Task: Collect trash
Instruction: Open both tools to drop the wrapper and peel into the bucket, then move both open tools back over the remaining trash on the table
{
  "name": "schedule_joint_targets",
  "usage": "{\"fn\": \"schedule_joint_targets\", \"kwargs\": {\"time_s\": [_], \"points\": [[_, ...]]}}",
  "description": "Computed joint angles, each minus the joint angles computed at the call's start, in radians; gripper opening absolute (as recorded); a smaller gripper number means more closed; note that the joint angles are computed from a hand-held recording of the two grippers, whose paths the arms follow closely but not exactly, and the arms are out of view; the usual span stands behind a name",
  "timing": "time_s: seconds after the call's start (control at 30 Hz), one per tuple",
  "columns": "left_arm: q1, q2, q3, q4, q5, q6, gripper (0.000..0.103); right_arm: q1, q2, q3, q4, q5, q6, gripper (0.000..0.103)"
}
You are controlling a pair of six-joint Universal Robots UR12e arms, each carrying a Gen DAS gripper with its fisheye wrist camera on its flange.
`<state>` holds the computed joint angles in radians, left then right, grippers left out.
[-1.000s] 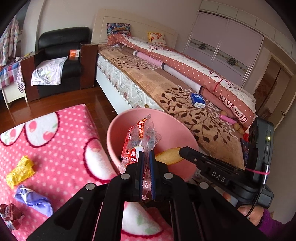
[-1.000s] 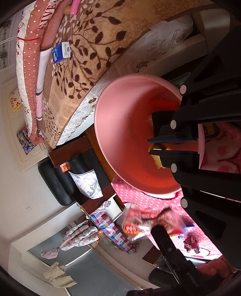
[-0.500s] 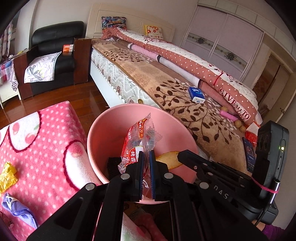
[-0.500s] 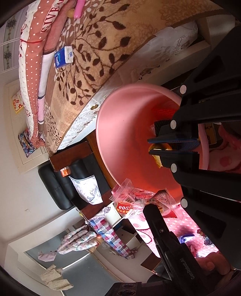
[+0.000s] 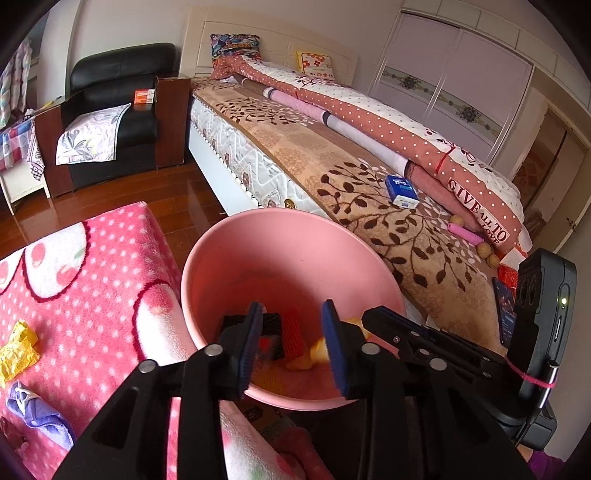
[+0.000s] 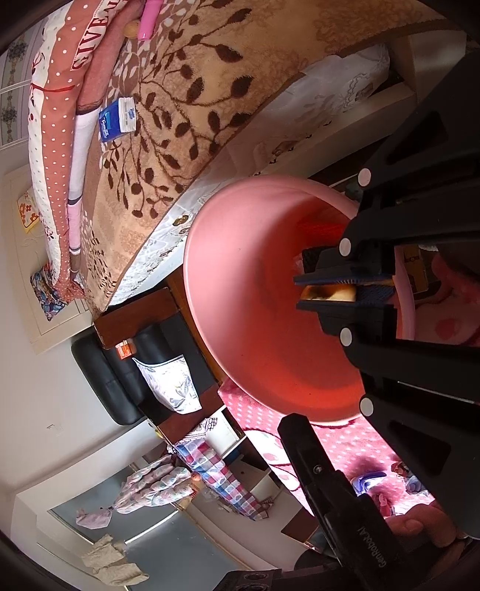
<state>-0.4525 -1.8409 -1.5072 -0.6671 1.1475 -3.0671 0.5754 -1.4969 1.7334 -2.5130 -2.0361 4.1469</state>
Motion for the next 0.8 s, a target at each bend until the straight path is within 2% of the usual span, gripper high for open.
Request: {"fn": "schedule_joint_targets", "kwargs": {"time_s": [0.1, 0.13, 0.8], "points": [[0.002, 0.006, -0.006, 0.003, 0.002, 0.001, 0.040, 0.002, -0.002, 0.004, -0.018, 0.000, -0.001, 0.031], [0.003, 0.009, -0.008, 0.004, 0.002, 0.001, 0.041, 0.004, -0.001, 0.003, -0.018, -0.003, -0.002, 0.032], [0.036, 0.084, -0.085, 0.056, 0.034, -0.036, 0.043, 0.042, 0.014, -0.026, -0.052, -0.038, -0.082, 0.032]]}}
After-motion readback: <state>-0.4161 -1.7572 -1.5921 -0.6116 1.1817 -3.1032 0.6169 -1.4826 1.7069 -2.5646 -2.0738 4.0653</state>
